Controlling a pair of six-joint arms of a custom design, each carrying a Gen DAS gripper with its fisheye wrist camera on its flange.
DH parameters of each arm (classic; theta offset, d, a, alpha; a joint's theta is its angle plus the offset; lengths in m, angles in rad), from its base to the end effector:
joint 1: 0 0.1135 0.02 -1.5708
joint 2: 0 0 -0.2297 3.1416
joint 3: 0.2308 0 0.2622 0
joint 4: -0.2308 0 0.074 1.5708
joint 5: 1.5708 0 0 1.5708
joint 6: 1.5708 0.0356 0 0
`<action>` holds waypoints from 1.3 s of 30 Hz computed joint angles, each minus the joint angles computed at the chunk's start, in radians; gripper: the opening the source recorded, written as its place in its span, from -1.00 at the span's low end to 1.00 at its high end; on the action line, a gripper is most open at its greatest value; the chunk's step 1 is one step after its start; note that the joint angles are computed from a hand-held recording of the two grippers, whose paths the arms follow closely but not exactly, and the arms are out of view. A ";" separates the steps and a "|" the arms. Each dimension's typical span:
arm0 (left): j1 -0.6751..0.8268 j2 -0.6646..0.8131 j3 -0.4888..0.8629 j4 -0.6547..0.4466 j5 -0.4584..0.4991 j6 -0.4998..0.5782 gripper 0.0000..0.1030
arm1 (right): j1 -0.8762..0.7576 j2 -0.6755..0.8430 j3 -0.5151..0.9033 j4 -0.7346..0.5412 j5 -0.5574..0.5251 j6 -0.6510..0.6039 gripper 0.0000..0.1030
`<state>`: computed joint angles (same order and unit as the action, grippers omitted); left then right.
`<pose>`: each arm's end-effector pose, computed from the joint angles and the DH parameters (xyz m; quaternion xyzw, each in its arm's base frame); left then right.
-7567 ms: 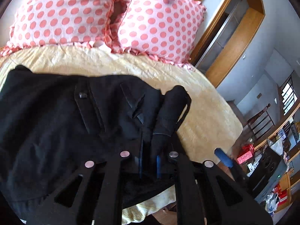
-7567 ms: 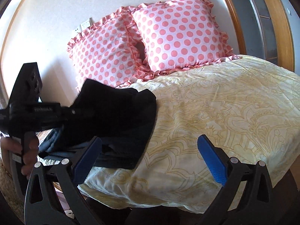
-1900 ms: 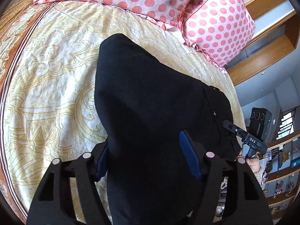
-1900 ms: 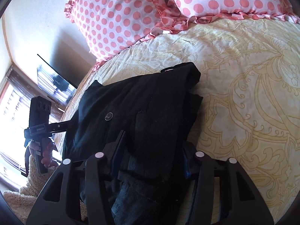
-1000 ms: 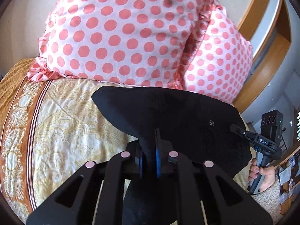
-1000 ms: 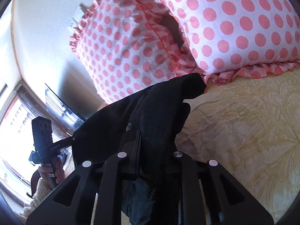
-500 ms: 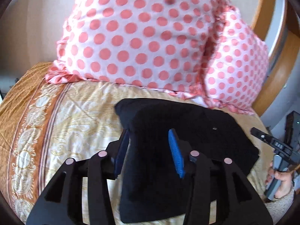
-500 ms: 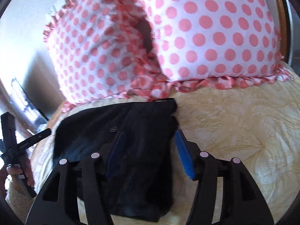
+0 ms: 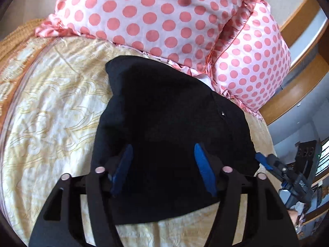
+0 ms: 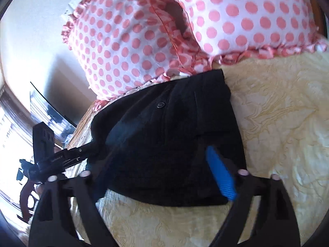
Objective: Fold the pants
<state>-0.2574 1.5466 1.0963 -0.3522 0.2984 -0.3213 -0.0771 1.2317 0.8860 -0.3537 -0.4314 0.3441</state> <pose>0.3314 -0.0981 0.2084 0.0264 0.9181 -0.2378 0.3159 0.2857 -0.0071 0.2316 0.0968 0.8849 0.2472 0.3828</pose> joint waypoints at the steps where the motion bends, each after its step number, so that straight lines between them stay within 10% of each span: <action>1: -0.023 -0.084 -0.058 -0.012 -0.073 0.021 0.61 | 0.032 -0.100 -0.063 0.001 0.065 -0.006 0.97; 6: -0.199 -0.524 -0.405 -0.032 -0.426 0.061 0.89 | 0.370 -0.452 -0.283 -0.088 0.529 0.018 0.97; 13: -0.501 -0.689 -0.598 -0.054 -0.915 -0.051 0.96 | 0.690 -0.410 -0.347 -0.127 0.891 0.154 0.97; 39: -0.530 -0.709 -0.772 0.113 -0.917 -0.126 0.97 | 0.794 -0.421 -0.471 -0.029 1.028 0.250 0.97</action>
<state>-0.7876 0.8377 0.3246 -0.2395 -0.6189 -0.4476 0.7172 0.8107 0.4151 -0.3831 0.5969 0.5945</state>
